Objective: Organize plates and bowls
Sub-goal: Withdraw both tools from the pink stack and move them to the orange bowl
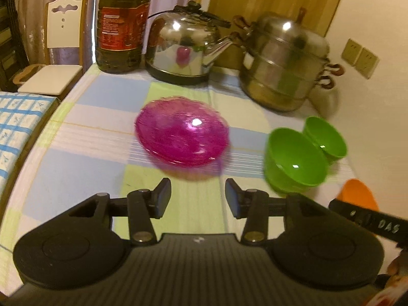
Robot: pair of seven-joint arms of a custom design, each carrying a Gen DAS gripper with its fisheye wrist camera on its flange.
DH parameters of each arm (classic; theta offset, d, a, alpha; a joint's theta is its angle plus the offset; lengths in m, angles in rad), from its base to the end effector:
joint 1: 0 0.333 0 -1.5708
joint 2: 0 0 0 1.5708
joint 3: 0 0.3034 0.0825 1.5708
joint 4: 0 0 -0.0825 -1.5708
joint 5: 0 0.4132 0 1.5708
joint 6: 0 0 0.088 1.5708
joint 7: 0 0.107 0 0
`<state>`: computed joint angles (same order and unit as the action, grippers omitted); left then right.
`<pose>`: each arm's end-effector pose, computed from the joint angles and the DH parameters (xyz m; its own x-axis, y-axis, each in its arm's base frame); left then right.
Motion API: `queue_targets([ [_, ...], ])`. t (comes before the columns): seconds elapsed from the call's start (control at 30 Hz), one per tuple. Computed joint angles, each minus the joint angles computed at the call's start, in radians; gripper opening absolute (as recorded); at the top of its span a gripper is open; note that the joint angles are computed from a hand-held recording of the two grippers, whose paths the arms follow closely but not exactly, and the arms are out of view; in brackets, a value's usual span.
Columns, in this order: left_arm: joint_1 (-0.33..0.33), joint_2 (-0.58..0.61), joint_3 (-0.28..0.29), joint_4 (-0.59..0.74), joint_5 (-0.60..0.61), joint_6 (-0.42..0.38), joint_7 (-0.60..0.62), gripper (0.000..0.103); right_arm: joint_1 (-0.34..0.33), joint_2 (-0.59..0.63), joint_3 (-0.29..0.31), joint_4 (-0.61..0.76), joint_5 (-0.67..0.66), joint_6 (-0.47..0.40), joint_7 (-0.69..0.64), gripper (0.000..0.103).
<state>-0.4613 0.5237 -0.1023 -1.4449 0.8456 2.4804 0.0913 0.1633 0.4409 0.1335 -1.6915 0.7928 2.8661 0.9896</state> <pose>0.6527 -0.3981 0.4209 0.2962 -0.9305 0.2154 -0.6402 -0.3608 -0.6783 0.7086 0.1624 0.3875 0.2727 -0.9060 -0.3238 -0.7344 0.0214 -0.6784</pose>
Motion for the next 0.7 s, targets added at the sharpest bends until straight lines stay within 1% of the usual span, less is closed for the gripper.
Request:
queue_targets([
  [0.17,-0.036,0.003,-0.012,0.012,0.01,-0.013,-0.021,0.043,-0.038,-0.083,0.008,-0.112,0.076,0.011,-0.051,0.041],
  [0.33,-0.071,0.042,-0.018,0.066,0.01,-0.011,-0.016,0.043,-0.05,-0.149,-0.019,-0.196,0.11,0.027,-0.091,0.041],
  [0.57,-0.118,0.153,-0.024,0.224,-0.049,-0.038,0.081,0.043,-0.081,-0.205,-0.045,-0.253,0.194,0.046,-0.153,0.041],
  [0.7,-0.152,0.23,-0.016,0.344,-0.089,-0.059,0.153,0.043,-0.09,-0.214,-0.068,-0.258,0.2,0.045,-0.144,0.041],
])
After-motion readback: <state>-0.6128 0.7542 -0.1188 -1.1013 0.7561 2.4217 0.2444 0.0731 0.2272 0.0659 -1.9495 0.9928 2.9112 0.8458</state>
